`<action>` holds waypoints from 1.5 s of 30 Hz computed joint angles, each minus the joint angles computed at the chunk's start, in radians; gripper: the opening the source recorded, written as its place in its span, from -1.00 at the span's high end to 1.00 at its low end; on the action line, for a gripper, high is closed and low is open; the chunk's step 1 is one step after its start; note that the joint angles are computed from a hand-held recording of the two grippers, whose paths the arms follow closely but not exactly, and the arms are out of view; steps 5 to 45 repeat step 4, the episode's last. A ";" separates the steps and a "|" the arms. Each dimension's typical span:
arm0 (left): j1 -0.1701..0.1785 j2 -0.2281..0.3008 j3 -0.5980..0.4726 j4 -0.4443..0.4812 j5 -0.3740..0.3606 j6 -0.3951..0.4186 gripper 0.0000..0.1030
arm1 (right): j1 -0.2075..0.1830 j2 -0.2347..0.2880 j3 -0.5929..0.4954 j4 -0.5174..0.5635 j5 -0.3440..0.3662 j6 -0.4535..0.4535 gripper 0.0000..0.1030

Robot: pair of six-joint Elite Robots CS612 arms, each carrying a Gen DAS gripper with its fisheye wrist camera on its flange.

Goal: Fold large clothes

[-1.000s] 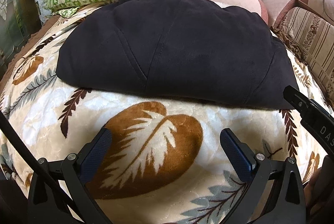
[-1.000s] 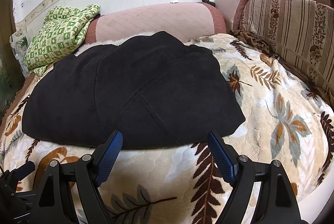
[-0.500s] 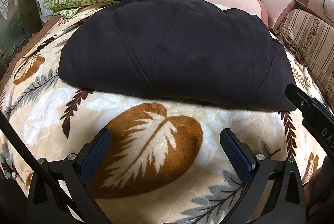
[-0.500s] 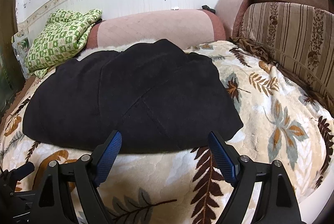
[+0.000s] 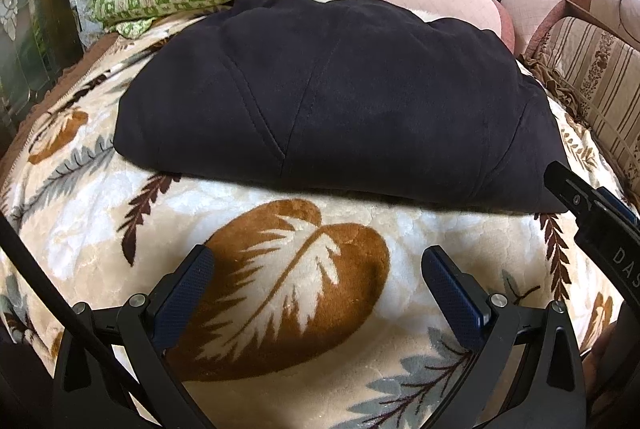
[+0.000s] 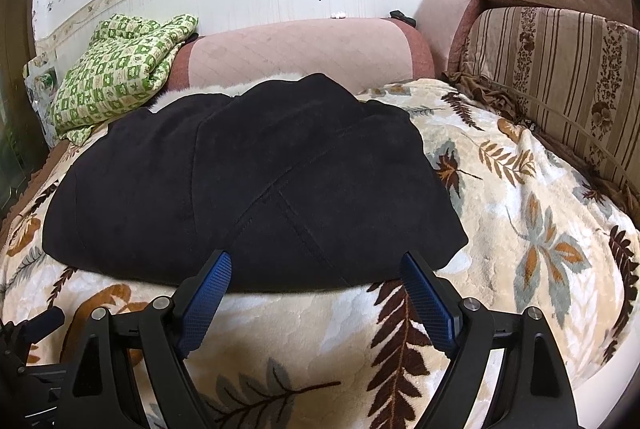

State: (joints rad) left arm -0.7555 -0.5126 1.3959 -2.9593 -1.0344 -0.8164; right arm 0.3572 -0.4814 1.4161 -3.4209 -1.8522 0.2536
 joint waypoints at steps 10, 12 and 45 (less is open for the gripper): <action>-0.005 0.000 -0.002 0.008 0.018 0.006 -1.00 | 0.000 0.003 -0.004 0.004 0.002 0.001 -0.74; -0.005 0.000 -0.002 0.008 0.018 0.006 -1.00 | 0.000 0.003 -0.004 0.004 0.002 0.001 -0.74; -0.005 0.000 -0.002 0.008 0.018 0.006 -1.00 | 0.000 0.003 -0.004 0.004 0.002 0.001 -0.74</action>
